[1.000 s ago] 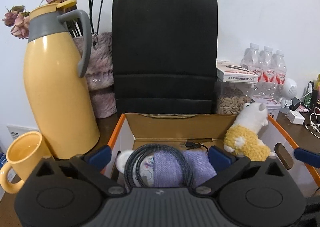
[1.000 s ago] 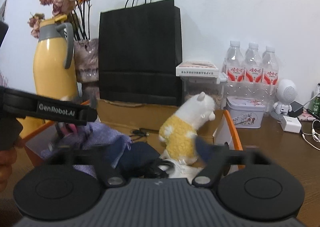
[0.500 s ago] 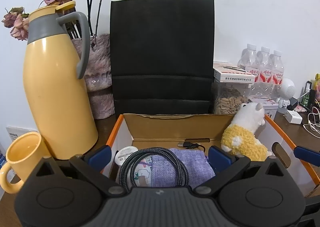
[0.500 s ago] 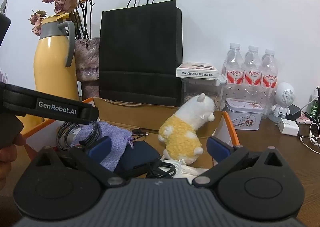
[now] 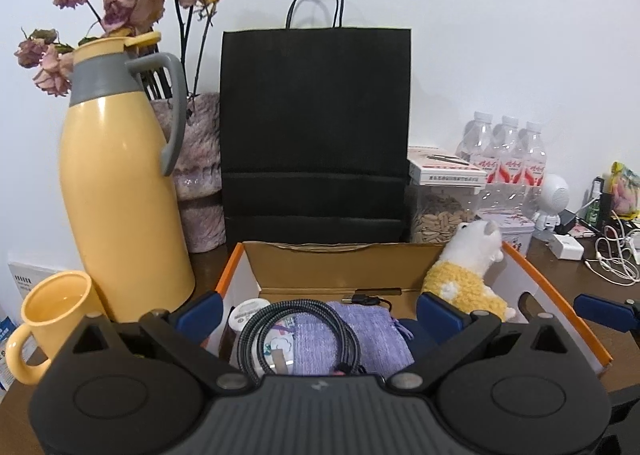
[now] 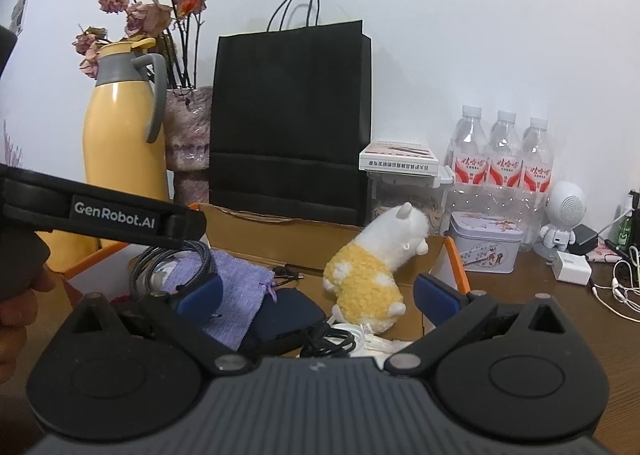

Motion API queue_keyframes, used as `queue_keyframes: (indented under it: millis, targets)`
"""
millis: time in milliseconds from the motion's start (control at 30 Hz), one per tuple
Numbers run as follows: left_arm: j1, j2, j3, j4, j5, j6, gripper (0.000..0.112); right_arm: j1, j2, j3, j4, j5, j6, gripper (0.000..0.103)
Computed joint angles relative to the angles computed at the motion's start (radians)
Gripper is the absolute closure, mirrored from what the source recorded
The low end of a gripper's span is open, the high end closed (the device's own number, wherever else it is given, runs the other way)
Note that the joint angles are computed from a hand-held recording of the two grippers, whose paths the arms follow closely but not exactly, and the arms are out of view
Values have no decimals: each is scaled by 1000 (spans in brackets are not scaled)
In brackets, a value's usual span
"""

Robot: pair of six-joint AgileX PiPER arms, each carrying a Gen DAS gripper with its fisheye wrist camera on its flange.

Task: Organize objects
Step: 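Move both tools back toward the remaining items on the table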

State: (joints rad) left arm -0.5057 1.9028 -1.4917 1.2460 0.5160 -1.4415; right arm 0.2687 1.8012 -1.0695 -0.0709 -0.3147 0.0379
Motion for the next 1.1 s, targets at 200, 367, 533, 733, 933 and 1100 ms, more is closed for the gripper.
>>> queue_keyframes:
  millis: [200, 367, 533, 733, 933, 1100]
  targets:
    - [-38, -78, 131, 111, 2, -123, 9, 0, -67, 95, 26, -23, -38, 0]
    - [-63, -150, 249, 208, -3, -246, 9, 0, -127, 178, 70, -38, -85, 0]
    - [-89, -207, 341, 250, 9, -326, 9, -6, -183, 255, 82, -46, -94, 0]
    - [-131, -256, 430, 255, 54, -364, 9, -18, -246, 346, 65, -53, -76, 0]
    - [-158, -284, 488, 224, 77, -372, 9, -35, -290, 414, 34, -37, -46, 0]
    - [-177, -297, 530, 205, 80, -378, 9, -47, -312, 459, 25, -22, -41, 0]
